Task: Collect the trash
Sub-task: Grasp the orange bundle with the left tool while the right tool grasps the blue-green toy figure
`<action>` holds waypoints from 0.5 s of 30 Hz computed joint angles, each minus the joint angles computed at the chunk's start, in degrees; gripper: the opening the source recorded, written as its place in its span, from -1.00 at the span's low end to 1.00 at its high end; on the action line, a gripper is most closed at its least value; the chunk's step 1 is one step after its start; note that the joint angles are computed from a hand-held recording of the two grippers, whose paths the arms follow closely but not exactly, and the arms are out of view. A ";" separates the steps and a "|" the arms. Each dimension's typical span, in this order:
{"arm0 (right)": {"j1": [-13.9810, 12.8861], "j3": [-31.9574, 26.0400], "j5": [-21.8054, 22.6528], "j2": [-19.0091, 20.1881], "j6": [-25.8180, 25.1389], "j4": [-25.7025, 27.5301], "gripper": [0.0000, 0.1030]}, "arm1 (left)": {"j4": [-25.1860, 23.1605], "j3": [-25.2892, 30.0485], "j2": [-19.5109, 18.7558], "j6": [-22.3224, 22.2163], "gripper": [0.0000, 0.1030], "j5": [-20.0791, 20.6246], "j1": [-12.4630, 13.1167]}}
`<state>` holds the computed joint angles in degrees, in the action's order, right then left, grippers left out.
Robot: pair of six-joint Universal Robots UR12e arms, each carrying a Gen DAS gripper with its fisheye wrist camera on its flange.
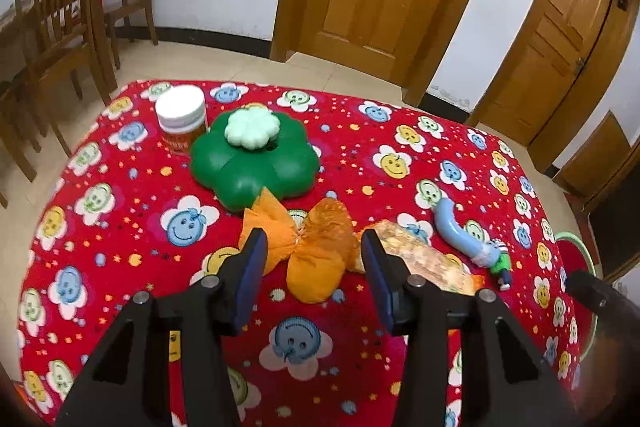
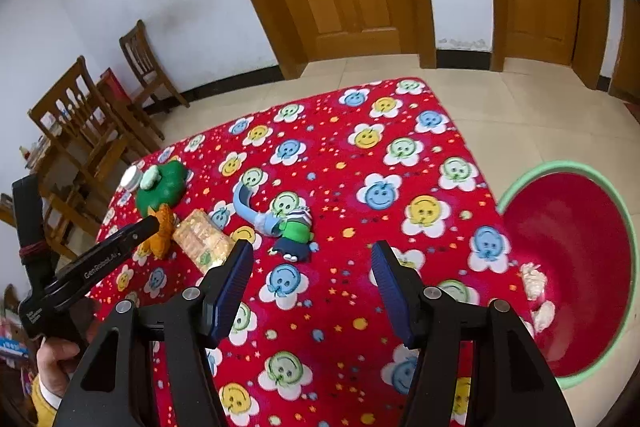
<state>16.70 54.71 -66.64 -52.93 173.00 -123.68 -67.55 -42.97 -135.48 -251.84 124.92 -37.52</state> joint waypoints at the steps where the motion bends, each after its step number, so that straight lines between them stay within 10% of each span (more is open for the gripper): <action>1: 0.24 -0.26 -0.28 0.31 -0.17 0.12 0.22 | 0.66 -0.57 0.14 -0.26 -0.05 -0.15 0.10; 15: 2.56 -4.82 -3.50 4.40 -4.70 1.56 0.22 | 9.44 -6.16 1.62 1.16 -0.05 0.05 0.42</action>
<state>19.26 49.88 -70.14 -48.53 168.31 -122.12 -58.11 -49.13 -133.86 -250.68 124.97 -37.10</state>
